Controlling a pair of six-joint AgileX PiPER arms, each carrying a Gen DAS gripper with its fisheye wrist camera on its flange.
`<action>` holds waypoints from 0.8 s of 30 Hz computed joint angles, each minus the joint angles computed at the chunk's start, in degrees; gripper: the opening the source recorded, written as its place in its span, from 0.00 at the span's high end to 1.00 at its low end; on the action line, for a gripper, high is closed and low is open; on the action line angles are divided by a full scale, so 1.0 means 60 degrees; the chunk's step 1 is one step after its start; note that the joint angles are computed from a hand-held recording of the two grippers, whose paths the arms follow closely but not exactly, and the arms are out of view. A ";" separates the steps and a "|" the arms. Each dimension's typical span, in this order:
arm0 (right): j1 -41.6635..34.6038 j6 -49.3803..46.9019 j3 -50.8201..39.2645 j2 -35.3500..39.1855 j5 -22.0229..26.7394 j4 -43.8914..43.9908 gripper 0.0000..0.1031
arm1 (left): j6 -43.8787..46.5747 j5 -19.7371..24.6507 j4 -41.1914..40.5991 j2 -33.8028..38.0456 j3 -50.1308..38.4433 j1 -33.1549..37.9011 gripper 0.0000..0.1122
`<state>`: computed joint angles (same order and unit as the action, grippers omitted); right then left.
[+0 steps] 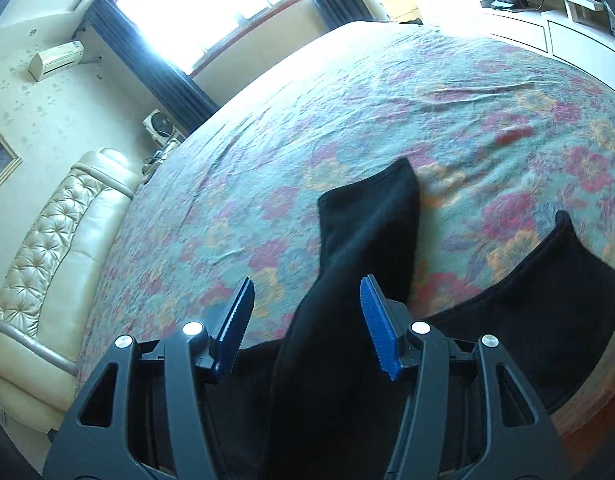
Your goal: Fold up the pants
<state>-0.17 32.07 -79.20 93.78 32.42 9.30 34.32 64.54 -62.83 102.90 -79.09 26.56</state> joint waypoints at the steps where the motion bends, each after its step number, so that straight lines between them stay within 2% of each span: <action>1: -0.0567 -0.0577 -0.0134 0.0160 0.0425 0.0297 0.44 | 0.0041 0.0173 -0.0154 0.0069 -0.0024 -0.0128 0.61; 3: -0.1682 -0.1541 -0.0323 0.0535 0.1204 0.0534 0.43 | 0.0032 0.0166 -0.0098 0.0086 0.0004 -0.0451 0.61; 5: -0.2740 -0.2164 -0.0156 0.0610 0.1562 0.0473 0.43 | 0.0000 0.0015 0.0119 0.0140 -0.0067 -0.0890 0.61; 7: -0.3961 -0.3225 0.0082 0.0704 0.1673 0.1278 0.43 | 0.0081 -0.0246 0.0292 0.0163 -0.0117 -0.1414 0.61; 10: -0.5619 -0.5850 0.0484 0.1038 0.2185 0.3397 0.43 | 0.0010 -0.0426 0.0443 0.0281 -0.0430 -0.2420 0.61; 13: -0.6530 -0.8457 0.0879 0.1332 0.2769 0.5180 0.37 | -0.0351 -0.0561 0.0449 0.0553 -0.0931 -0.3407 0.61; 14: -0.6763 -0.9221 0.1025 0.1386 0.2908 0.5653 0.33 | -0.0502 -0.0532 0.0373 0.0718 -0.1150 -0.3690 0.60; 16: -0.7171 -1.0249 0.1219 0.1467 0.3264 0.6199 0.29 | -0.0825 -0.0611 0.0216 0.0964 -0.1400 -0.4202 0.60; 20: -0.8337 -1.1632 0.1856 0.1370 0.4476 0.7549 0.28 | -0.1037 -0.0717 -0.0521 0.1217 -0.1532 -0.5020 0.60; 24: -0.9104 -1.2549 0.2469 0.1072 0.5428 0.7787 0.27 | -0.1366 -0.0950 -0.0386 0.1373 -0.1724 -0.5764 0.60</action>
<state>-54.79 -43.22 -64.39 100.22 64.99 56.02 26.13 58.84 -65.14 111.14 -89.44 -8.03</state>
